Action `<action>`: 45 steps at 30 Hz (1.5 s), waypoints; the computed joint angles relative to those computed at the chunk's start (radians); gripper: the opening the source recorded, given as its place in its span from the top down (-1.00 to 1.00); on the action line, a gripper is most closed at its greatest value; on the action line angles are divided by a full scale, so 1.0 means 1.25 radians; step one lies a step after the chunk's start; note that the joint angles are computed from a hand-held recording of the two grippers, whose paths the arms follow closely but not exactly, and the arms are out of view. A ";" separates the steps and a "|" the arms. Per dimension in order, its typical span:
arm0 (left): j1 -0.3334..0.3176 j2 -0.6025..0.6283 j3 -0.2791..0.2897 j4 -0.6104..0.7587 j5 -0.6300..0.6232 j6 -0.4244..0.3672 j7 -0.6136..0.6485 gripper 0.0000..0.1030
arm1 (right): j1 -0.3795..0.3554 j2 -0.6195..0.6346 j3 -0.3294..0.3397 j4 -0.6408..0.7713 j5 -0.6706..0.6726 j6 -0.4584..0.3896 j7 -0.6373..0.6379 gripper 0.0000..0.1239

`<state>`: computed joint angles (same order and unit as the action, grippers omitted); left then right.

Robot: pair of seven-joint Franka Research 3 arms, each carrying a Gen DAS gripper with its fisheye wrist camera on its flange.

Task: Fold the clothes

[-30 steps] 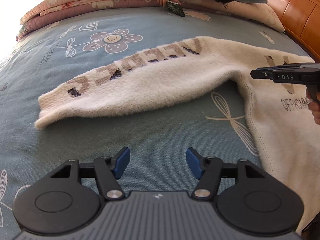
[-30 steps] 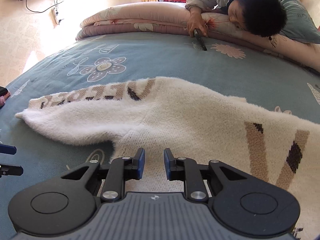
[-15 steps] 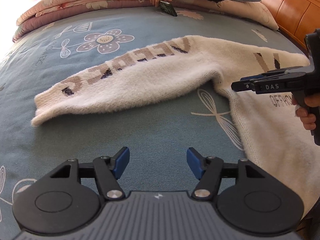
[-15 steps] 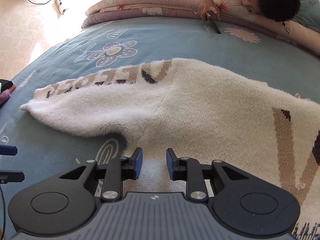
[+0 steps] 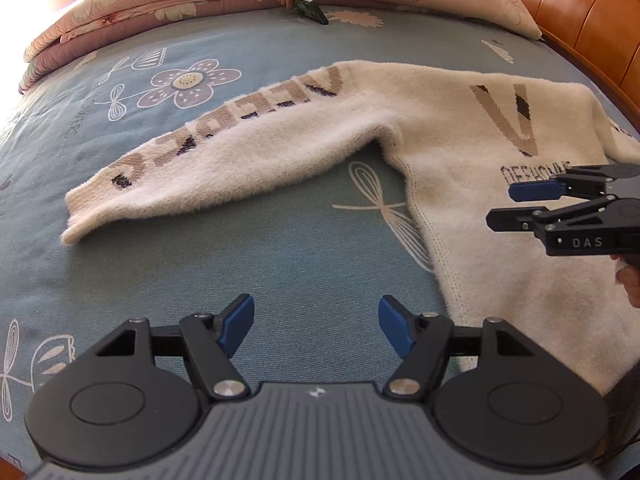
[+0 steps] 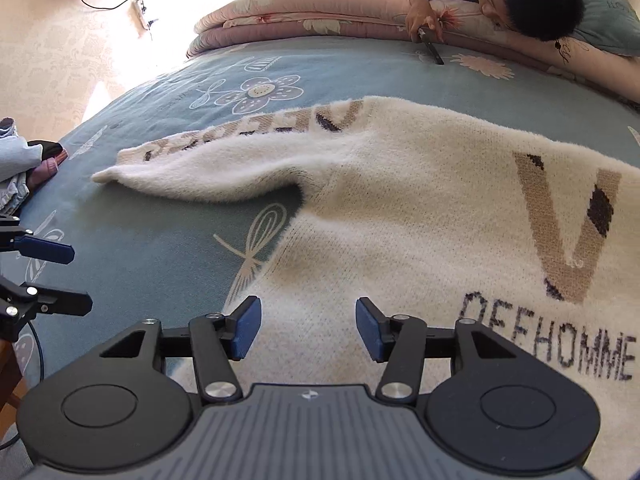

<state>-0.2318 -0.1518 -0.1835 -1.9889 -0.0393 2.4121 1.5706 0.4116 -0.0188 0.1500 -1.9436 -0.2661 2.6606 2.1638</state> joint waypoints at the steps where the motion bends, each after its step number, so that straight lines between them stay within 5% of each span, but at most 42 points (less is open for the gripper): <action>1: -0.006 -0.001 -0.002 0.004 -0.013 0.002 0.004 -0.38 | -0.001 -0.039 0.001 -0.035 -0.047 -0.007 0.039 -0.01; 4: -0.037 0.008 -0.009 0.018 -0.091 0.025 0.045 -0.44 | -0.042 -0.151 0.041 -0.130 -0.175 -0.068 0.173 -0.05; 8: -0.083 0.065 -0.036 0.058 -0.203 0.044 0.094 -0.45 | -0.084 -0.274 0.080 -0.253 -0.161 -0.146 0.266 -0.07; 12: -0.109 0.150 -0.080 0.114 -0.136 0.033 0.054 -0.46 | -0.108 -0.390 0.109 -0.382 -0.105 -0.131 0.336 -0.07; 15: -0.125 0.184 -0.093 0.123 -0.014 0.001 -0.058 -0.46 | -0.119 -0.462 0.133 -0.459 -0.072 -0.087 0.344 -0.09; 16: -0.127 0.170 -0.095 0.089 0.007 0.038 -0.071 -0.48 | -0.123 -0.482 0.141 -0.480 -0.064 -0.073 0.341 -0.09; 20: -0.131 0.100 -0.100 -0.005 0.029 0.093 -0.100 -0.61 | -0.140 -0.526 0.156 -0.529 -0.016 -0.016 0.327 -0.11; 28: -0.150 0.003 -0.099 -0.106 0.072 0.070 -0.168 -0.80 | -0.184 -0.579 0.195 -0.601 0.063 0.093 0.312 -0.16; 38: -0.162 0.029 -0.107 -0.047 0.104 -0.015 -0.242 -0.82 | -0.163 -0.655 0.205 -0.638 0.142 0.061 0.299 -0.20; 45: -0.177 0.040 -0.108 -0.052 0.043 0.052 -0.233 -0.82 | -0.230 -0.788 0.249 -0.664 0.120 -0.035 0.359 -0.21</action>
<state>-0.4532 -0.1019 -0.3183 -2.0545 0.0150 2.4773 1.2794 0.1239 -1.0034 0.4618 -2.7736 -0.1162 2.6168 2.6121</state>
